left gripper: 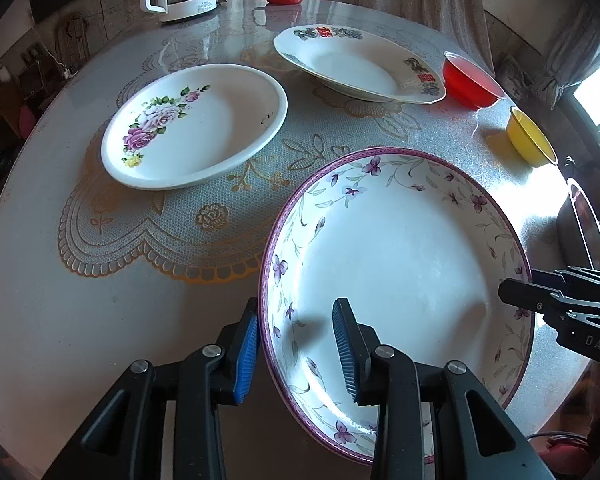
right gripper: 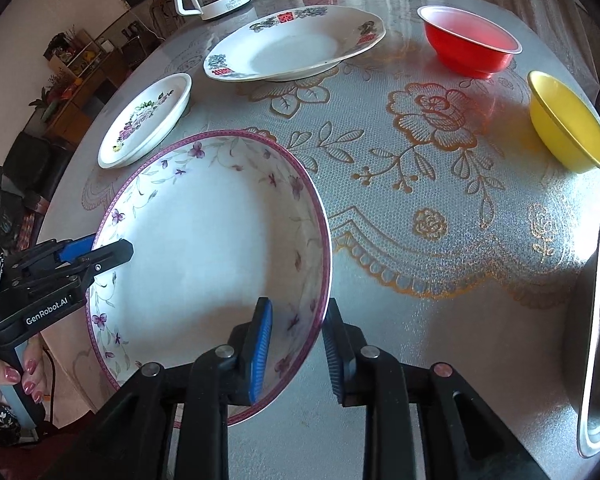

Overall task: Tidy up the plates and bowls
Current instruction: 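Grip the large plate rim with the right tool and slide it toward the table edge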

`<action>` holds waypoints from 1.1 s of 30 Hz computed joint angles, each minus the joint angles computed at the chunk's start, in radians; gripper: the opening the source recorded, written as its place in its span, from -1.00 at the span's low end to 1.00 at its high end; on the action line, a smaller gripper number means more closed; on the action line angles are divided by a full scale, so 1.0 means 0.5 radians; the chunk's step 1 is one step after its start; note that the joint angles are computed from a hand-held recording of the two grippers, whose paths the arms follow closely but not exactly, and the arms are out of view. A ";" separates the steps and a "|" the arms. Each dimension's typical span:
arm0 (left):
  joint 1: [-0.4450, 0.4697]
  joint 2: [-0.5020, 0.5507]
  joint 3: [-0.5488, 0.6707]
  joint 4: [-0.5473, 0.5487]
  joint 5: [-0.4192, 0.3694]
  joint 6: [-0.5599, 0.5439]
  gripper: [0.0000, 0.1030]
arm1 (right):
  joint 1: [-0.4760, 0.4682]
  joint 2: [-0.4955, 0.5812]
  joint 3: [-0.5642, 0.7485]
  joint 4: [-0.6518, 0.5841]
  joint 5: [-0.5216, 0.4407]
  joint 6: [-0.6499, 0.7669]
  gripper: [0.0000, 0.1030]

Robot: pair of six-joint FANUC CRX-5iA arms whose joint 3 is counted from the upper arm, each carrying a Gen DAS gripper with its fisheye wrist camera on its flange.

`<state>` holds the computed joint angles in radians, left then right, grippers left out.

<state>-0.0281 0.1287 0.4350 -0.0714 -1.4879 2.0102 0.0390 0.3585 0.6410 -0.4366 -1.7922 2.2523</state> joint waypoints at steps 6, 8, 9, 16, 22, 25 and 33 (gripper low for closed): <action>0.075 -0.012 -0.025 0.133 0.038 -0.176 -0.13 | -0.059 -0.037 0.000 -0.088 0.027 -0.132 -0.36; 0.093 -0.013 -0.020 0.159 0.060 -0.226 -0.04 | -0.063 -0.058 -0.011 -0.100 0.062 -0.156 -0.35; 0.103 -0.014 -0.020 0.173 0.069 -0.245 0.04 | -0.063 -0.068 -0.017 -0.099 0.080 -0.166 -0.35; 0.166 0.026 0.010 0.257 0.093 -0.369 0.08 | -0.059 -0.102 -0.051 -0.078 0.134 -0.276 -0.35; 0.194 0.065 0.074 0.269 0.090 -0.401 0.21 | -0.020 -0.122 -0.075 -0.019 0.202 -0.319 -0.34; 0.192 0.087 0.089 0.270 0.083 -0.433 0.29 | 0.003 -0.117 -0.076 0.016 0.212 -0.338 -0.34; 0.183 0.109 0.046 0.301 0.051 -0.553 -0.24 | -0.002 -0.068 -0.069 0.021 0.163 -0.408 -0.35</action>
